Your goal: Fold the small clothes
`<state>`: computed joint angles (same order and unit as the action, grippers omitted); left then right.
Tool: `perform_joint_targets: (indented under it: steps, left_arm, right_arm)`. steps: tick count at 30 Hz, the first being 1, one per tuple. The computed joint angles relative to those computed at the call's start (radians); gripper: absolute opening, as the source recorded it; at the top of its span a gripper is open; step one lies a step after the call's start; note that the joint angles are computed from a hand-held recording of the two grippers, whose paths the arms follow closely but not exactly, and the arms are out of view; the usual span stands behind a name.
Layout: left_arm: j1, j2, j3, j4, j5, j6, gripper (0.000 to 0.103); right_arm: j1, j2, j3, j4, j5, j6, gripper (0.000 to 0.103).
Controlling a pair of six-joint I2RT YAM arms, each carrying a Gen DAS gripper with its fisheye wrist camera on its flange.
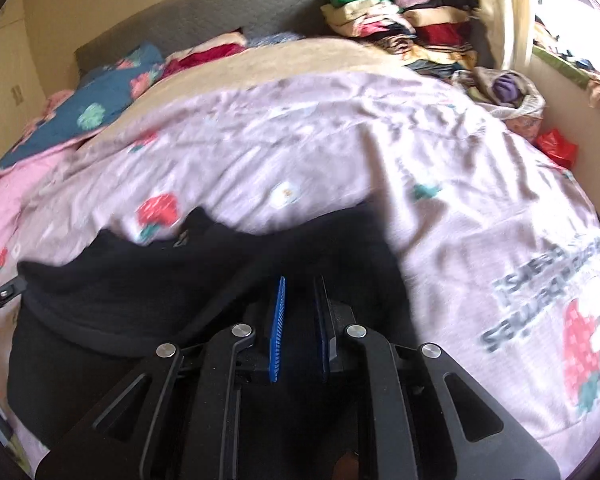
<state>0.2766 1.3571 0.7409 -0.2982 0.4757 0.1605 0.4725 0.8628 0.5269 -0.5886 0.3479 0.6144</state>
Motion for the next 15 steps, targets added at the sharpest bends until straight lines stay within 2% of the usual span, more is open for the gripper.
perform_joint_targets:
  steps: [2, 3, 4, 6, 8, 13, 14, 15]
  left_arm:
    - [0.027, 0.008, 0.007, 0.007, 0.009, -0.007, 0.033]
    - [0.048, 0.022, 0.015, 0.003, 0.014, -0.006, 0.034]
    - [0.065, 0.032, 0.018, -0.002, 0.023, -0.005, 0.035]
    - [0.097, 0.045, 0.02, -0.011, 0.05, -0.001, 0.042]
    - [0.103, 0.062, 0.025, -0.019, 0.058, 0.011, 0.049]
    - [0.055, 0.106, 0.026, -0.012, 0.013, 0.024, 0.052]
    - [0.049, 0.108, 0.02, -0.002, 0.008, 0.022, 0.051]
    - [0.042, 0.107, 0.011, 0.014, 0.002, 0.023, 0.041]
  right_arm:
    - [-0.082, -0.055, -0.008, -0.026, -0.046, -0.044, 0.015]
    - [-0.097, -0.069, -0.012, -0.037, -0.049, -0.056, 0.02]
    - [-0.121, -0.081, -0.016, -0.045, -0.061, -0.077, 0.032]
    - [-0.153, -0.092, -0.029, -0.058, -0.077, -0.106, 0.044]
    - [-0.167, -0.072, -0.038, -0.056, -0.087, -0.12, 0.044]
    - [-0.176, -0.019, -0.05, -0.006, -0.095, -0.135, 0.044]
    - [-0.174, -0.008, -0.054, 0.007, -0.094, -0.136, 0.044]
    - [-0.165, 0.007, -0.055, 0.019, -0.09, -0.135, 0.041]
